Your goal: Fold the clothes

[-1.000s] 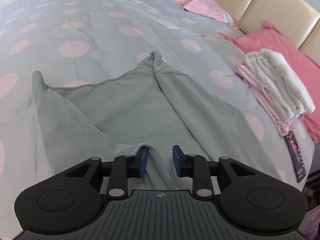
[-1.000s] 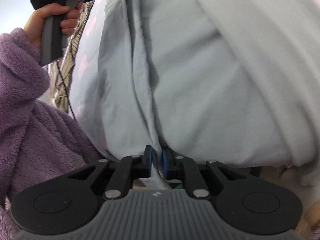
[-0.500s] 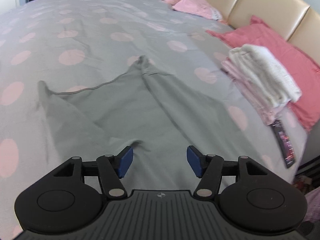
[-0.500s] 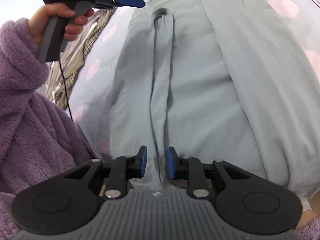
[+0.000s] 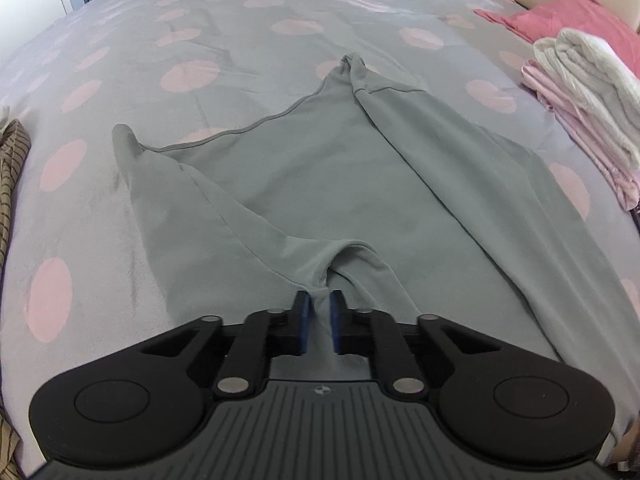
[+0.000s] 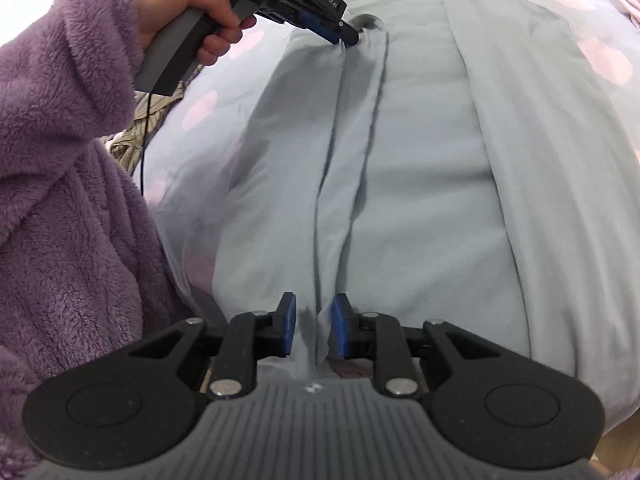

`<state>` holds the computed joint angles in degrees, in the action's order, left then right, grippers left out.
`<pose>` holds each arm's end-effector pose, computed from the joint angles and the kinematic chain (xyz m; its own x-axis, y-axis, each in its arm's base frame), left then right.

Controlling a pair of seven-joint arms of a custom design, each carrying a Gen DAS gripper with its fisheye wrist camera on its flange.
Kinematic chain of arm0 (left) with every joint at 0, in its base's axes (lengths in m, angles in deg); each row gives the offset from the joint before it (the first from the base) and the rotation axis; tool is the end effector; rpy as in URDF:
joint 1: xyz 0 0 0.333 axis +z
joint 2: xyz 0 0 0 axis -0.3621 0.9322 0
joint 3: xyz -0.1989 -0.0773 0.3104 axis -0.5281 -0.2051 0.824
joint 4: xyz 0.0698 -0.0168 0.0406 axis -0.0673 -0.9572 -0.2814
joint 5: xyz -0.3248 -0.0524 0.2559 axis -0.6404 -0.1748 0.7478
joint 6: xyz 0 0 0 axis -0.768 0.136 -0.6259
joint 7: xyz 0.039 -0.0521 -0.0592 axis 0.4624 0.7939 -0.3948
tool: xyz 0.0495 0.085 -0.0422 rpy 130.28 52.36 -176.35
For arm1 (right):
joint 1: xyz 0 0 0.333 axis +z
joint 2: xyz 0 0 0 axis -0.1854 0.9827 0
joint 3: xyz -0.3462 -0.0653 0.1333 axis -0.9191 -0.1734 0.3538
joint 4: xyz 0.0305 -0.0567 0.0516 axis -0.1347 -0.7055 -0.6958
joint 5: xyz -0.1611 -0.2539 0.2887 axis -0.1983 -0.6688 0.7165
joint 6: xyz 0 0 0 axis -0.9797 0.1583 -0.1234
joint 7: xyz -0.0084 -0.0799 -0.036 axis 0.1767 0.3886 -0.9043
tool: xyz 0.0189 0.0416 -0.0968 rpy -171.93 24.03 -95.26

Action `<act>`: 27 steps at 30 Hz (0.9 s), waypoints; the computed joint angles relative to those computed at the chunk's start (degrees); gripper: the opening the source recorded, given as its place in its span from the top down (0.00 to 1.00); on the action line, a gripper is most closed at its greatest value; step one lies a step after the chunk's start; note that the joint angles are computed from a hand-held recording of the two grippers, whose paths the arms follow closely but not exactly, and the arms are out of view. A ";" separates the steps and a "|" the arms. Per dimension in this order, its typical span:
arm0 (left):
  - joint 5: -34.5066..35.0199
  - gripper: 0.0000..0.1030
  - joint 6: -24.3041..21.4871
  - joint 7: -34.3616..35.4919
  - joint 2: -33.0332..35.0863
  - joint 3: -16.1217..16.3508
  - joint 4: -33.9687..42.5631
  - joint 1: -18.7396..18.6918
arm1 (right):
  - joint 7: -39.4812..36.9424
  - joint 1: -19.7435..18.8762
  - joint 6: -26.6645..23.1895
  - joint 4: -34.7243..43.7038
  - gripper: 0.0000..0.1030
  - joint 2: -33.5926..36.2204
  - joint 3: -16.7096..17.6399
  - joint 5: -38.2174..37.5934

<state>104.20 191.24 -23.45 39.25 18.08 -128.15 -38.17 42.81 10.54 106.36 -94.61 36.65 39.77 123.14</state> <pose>0.5405 -0.2991 0.4720 -0.0609 -0.9977 0.0304 -0.8951 0.0411 -0.4440 0.3563 0.1014 0.4839 0.6573 -0.6207 -0.4274 -0.7510 -0.4923 -0.4400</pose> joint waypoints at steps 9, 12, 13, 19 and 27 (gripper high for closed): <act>-8.83 0.98 5.06 3.02 -5.71 -0.67 -3.95 2.41 | -2.95 0.88 2.64 -0.75 0.77 0.69 1.95 -0.07; -11.36 0.98 6.89 3.88 -6.92 -1.03 -4.70 3.29 | -2.22 1.00 2.11 -0.60 0.84 1.29 1.61 -2.17; -11.62 0.98 7.21 3.89 -6.88 -1.21 -4.65 3.51 | -2.06 1.02 0.77 -0.19 0.91 1.61 1.01 -2.39; -9.43 0.99 8.36 2.89 -5.68 -2.07 -3.64 3.66 | -2.01 -0.32 -14.68 3.30 0.99 4.18 -6.07 6.77; -5.95 0.99 7.01 2.98 -0.20 -1.07 0.13 1.63 | 3.72 -7.41 -10.04 2.81 0.99 5.30 0.05 0.81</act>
<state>98.25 198.25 -20.47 39.05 17.01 -128.02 -36.55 46.53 3.14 96.33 -91.81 41.95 39.82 123.95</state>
